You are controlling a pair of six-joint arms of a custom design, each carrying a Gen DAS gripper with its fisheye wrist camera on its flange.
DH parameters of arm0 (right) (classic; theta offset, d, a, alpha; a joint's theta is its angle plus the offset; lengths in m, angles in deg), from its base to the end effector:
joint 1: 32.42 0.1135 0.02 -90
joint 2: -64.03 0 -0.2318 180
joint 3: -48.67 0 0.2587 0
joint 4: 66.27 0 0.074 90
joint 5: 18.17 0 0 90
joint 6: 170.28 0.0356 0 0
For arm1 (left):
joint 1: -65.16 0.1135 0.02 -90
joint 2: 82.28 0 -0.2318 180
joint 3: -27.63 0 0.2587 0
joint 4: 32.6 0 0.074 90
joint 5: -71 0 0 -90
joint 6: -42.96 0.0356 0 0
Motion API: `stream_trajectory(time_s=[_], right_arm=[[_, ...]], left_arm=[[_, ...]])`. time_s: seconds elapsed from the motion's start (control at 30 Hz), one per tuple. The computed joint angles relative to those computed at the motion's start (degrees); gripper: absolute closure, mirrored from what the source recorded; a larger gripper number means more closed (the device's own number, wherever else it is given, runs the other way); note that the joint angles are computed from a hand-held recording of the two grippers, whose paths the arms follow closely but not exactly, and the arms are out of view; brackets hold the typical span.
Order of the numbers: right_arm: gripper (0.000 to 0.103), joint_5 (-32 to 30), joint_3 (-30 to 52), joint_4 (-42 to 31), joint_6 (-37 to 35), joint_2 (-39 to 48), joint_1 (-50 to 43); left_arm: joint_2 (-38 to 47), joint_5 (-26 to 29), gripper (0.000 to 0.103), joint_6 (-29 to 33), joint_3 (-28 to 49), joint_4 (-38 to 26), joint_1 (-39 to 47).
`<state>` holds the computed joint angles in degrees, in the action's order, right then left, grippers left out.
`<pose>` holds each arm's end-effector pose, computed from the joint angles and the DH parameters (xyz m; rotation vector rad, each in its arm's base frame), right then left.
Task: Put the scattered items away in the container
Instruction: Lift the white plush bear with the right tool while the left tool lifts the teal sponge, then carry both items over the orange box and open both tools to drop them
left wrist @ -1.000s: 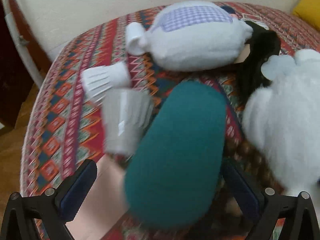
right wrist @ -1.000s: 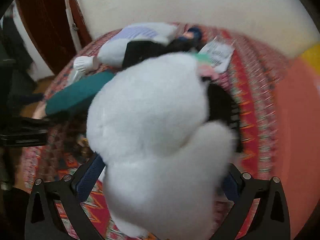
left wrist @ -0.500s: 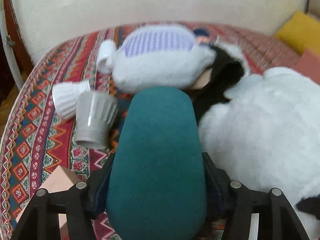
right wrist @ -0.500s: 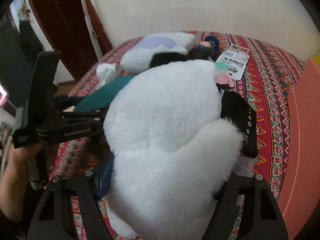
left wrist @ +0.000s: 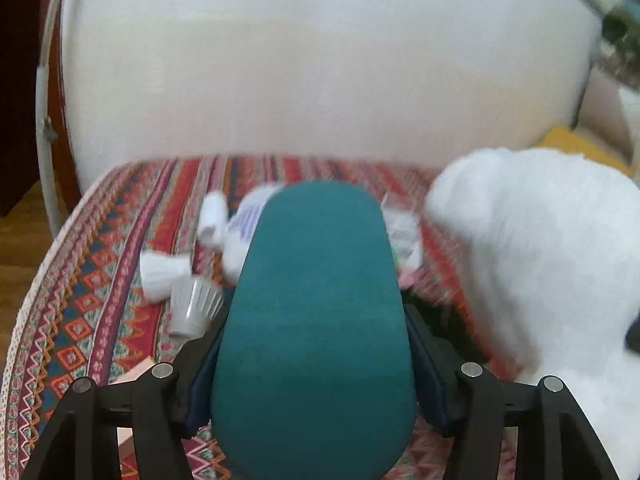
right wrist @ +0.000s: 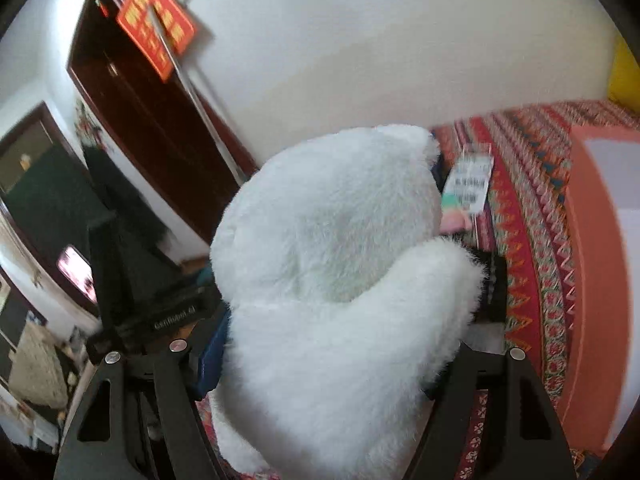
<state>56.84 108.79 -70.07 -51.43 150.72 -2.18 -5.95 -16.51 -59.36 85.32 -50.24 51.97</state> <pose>0.2818 0.1749 0.1744 -0.1929 2.2017 0.8750 0.2904 -0.0697 0.1912 0.0413 2.2187 -0.2952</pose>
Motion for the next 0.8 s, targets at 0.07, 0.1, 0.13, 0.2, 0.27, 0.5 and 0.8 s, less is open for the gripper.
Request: stream_trajectory(time_s=[0.07, 0.1, 0.13, 0.2, 0.27, 0.5, 0.8], right_arm=[[0.027, -0.5, -2.6, 0.7, 1.5, -6.4, -0.5], [0.027, -0.3, -4.0, 0.7, 2.2, -10.5, -0.6], [0.027, -0.3, -5.8, 0.2, 2.2, -14.6, -1.4], [0.027, 1.6, -6.7, -2.1, 1.8, -21.6, -1.5], [0.027, 5.3, -7.7, -6.7, 1.1, -32.2, -0.6], [0.026, 19.4, -5.4, -18.0, -0.4, -55.8, -3.5], [0.025, 21.0, -4.7, -26.0, -0.3, -53.5, -26.1]], left_arm=[[-5.6, 0.0, 0.035, -0.9, -0.8, -1.4, -1.1], [-8.4, -0.3, 0.035, -1.2, -1.0, -1.9, -2.0], [-10.0, -0.7, 0.035, -1.6, -0.8, -2.6, -3.0], [-12.6, -0.6, 0.035, -2.5, 0.2, -3.3, -5.1], [-13.1, -1.8, 0.035, -3.1, 2.4, -3.6, -8.7], [-1.0, -5.6, 0.036, -5.0, 15.0, -0.2, -23.1], [36.1, -2.1, 0.036, -6.0, 47.0, -4.5, -33.0]])
